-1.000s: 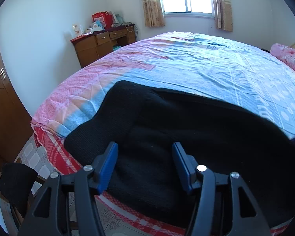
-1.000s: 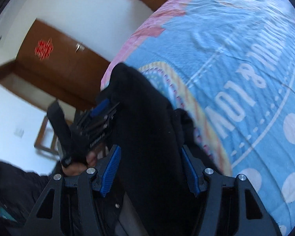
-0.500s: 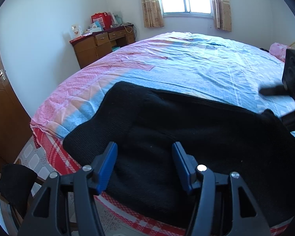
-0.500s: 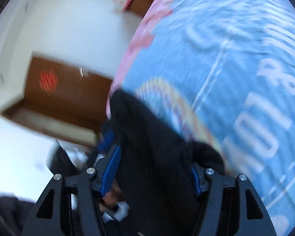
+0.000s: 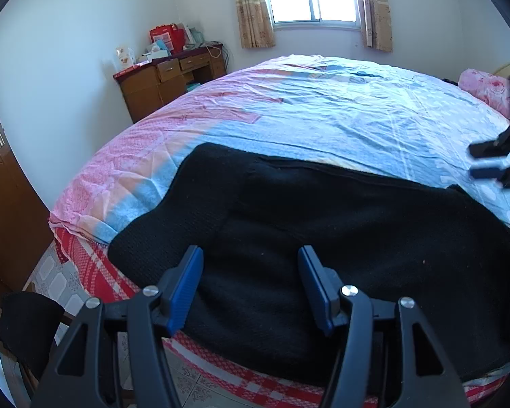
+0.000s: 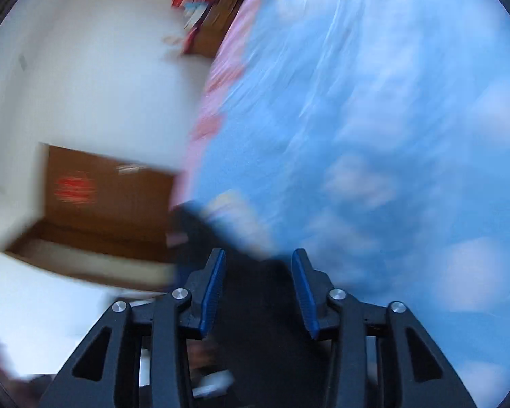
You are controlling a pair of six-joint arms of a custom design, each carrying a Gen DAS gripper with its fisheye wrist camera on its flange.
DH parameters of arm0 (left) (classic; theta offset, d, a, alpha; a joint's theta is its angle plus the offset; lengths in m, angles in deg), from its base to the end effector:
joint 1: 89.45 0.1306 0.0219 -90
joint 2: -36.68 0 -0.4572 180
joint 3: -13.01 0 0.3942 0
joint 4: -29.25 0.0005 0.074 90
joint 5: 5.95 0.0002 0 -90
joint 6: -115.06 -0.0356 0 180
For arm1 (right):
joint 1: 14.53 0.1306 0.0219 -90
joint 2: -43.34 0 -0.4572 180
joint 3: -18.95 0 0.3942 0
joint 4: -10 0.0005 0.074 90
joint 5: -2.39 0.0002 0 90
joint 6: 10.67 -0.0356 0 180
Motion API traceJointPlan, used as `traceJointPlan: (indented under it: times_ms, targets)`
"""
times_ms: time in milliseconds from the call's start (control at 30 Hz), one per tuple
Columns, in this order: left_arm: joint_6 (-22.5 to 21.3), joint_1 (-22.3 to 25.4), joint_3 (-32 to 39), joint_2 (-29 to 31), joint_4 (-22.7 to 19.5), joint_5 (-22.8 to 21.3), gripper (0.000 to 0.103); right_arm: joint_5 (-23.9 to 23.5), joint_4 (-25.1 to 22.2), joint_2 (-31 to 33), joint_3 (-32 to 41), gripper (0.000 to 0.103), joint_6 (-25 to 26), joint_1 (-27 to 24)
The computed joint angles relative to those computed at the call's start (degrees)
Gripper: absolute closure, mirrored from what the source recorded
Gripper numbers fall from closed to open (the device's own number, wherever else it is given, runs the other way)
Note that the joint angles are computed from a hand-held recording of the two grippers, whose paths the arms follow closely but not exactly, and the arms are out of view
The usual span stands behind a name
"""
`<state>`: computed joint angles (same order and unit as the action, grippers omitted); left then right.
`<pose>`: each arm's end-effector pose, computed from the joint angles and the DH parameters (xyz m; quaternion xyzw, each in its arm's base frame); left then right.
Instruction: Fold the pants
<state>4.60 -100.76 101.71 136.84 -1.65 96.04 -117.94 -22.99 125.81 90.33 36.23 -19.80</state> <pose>0.5566 -0.1194 0.4288 0.2896 0.8635 -0.0632 0.4080 0.4237 -0.0215 0.4350 0.2710 0.8525 0.3499 0.2781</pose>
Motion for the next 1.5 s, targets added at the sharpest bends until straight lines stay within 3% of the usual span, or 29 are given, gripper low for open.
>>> traceJointPlan:
  times_ms: [33,67,100,167,300,333,367,467,533,600,667,733,800,867,933,1033,1133,1200,1300,1400,1500]
  targets:
    - [0.03,-0.08,-0.07,-0.04,0.23,-0.26,0.042,7.69,-2.88,-2.25,0.63,0.060,2.62,0.41]
    - [0.14,-0.20,-0.13,-0.07,0.45,-0.65,0.042,11.35,-3.24,-3.90,0.54,0.060,3.46,0.81]
    - [0.25,-0.35,-0.23,-0.11,0.65,-1.04,0.042,12.83,-2.88,-5.35,0.42,0.061,4.70,1.36]
    - [0.20,-0.60,-0.44,-0.22,1.06,-1.87,0.042,14.98,-3.45,-6.41,1.24,0.080,8.79,4.67]
    - [-0.21,-0.45,-0.56,-0.19,1.21,-1.40,0.041,21.36,-9.16,-1.39,5.30,0.083,15.89,13.15]
    - [-0.33,-0.42,-0.63,-0.22,1.17,-1.25,0.041,24.08,-11.49,0.44,6.30,0.083,16.34,14.45]
    - [-0.50,-0.36,-0.61,-0.23,1.08,-1.17,0.041,26.24,-13.56,2.50,7.36,0.091,15.42,15.42]
    - [-0.58,-0.37,-0.58,-0.27,0.94,-1.13,0.041,25.38,-12.49,2.42,6.28,0.098,12.84,14.00]
    - [-0.66,-0.32,0.10,-0.10,-0.18,-1.11,0.041,23.64,-11.88,1.48,5.29,0.099,10.43,12.96]
    - [-0.73,0.18,1.53,-0.02,-2.13,0.51,0.041,25.81,-11.46,-0.83,4.22,0.098,8.77,13.59]
    - [-0.20,1.28,1.02,-1.24,1.91,0.71,0.038,29.74,-9.87,-3.68,2.91,0.094,9.08,17.06]
    - [1.78,2.65,2.13,-1.26,3.94,0.70,0.020,32.97,-10.18,-6.70,1.94,0.094,10.61,21.03]
    - [6.03,5.00,6.37,0.63,1.02,2.72,0.015,37.20,-11.22,-7.09,1.89,0.094,10.54,24.98]
    - [10.05,7.75,11.63,3.57,-4.62,7.99,0.015,44.51,-11.46,-6.70,1.66,0.094,10.30,29.42]
    - [12.54,10.42,15.83,6.65,-9.59,16.12,0.015,52.29,-8.98,-5.48,1.09,0.094,10.50,32.89]
    - [15.66,11.94,17.61,8.92,-11.12,20.53,0.017,59.12,-6.64,-5.34,-1.07,0.094,7.21,35.73]
    - [14.91,11.10,15.78,8.99,-8.63,19.48,0.020,57.52,-2.73,-5.33,-3.92,0.094,2.08,36.20]
    - [13.62,10.06,13.71,8.31,-6.39,18.41,0.027,53.99,-3.48,-4.49,-3.90,0.094,1.61,35.77]
    - [10.28,8.62,9.32,6.76,0.14,17.40,0.029,53.56,-4.23,-3.12,-3.43,0.094,1.32,35.78]
    - [8.15,7.86,9.42,8.27,-0.75,16.97,0.029,54.23,-4.22,-2.96,-3.16,0.094,1.69,36.04]
    - [11.21,7.99,8.73,8.50,0.56,17.99,0.029,54.71,-4.12,-2.99,-3.19,0.094,1.05,36.23]
